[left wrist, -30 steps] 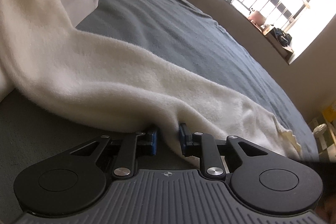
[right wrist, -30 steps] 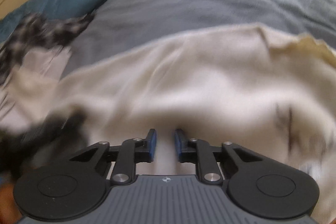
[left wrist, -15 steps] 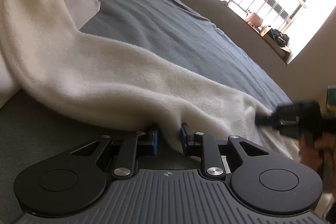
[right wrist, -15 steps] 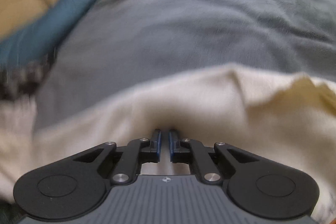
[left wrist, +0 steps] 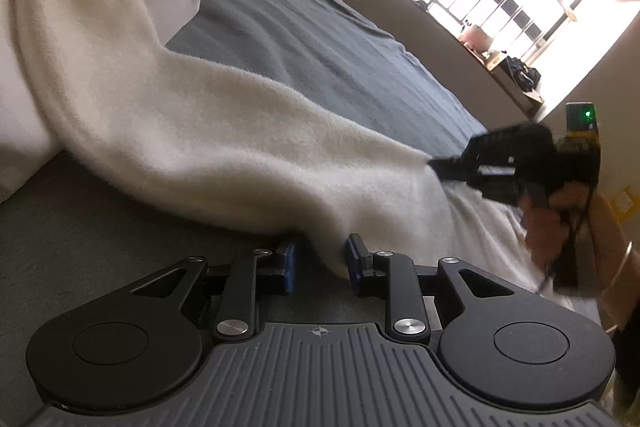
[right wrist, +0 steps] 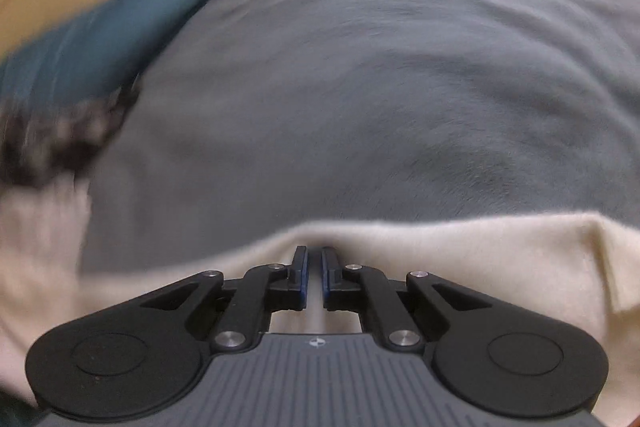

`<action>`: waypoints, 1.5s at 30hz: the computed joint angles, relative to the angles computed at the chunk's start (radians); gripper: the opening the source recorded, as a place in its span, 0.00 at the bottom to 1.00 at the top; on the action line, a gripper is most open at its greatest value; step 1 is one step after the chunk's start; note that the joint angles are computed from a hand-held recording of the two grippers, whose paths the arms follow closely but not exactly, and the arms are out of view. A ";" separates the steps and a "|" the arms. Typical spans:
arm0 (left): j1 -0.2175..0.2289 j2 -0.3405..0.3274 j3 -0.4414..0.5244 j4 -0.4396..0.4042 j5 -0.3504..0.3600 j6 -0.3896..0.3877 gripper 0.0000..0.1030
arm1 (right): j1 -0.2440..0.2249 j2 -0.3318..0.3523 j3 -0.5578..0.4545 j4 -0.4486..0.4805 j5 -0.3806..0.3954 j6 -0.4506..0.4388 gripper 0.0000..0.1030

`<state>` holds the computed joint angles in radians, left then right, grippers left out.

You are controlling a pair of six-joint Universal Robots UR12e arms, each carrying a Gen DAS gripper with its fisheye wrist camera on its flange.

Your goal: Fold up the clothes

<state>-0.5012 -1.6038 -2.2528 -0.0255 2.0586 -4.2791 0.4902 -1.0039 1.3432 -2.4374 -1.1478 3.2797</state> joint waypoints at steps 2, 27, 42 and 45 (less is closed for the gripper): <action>0.000 0.016 -0.009 -0.015 -0.009 -0.010 0.26 | -0.005 -0.016 0.010 0.003 0.006 -0.016 0.08; 0.011 0.078 -0.041 0.010 0.146 0.116 0.28 | 0.066 -0.046 -0.043 0.497 0.204 -0.494 0.12; 0.054 0.096 0.001 -0.358 0.222 -0.144 0.26 | 0.083 -0.102 0.064 0.428 0.214 -0.546 0.12; 0.038 0.097 0.007 -0.386 0.257 -0.160 0.27 | 0.047 -0.135 0.103 0.400 0.292 -0.472 0.12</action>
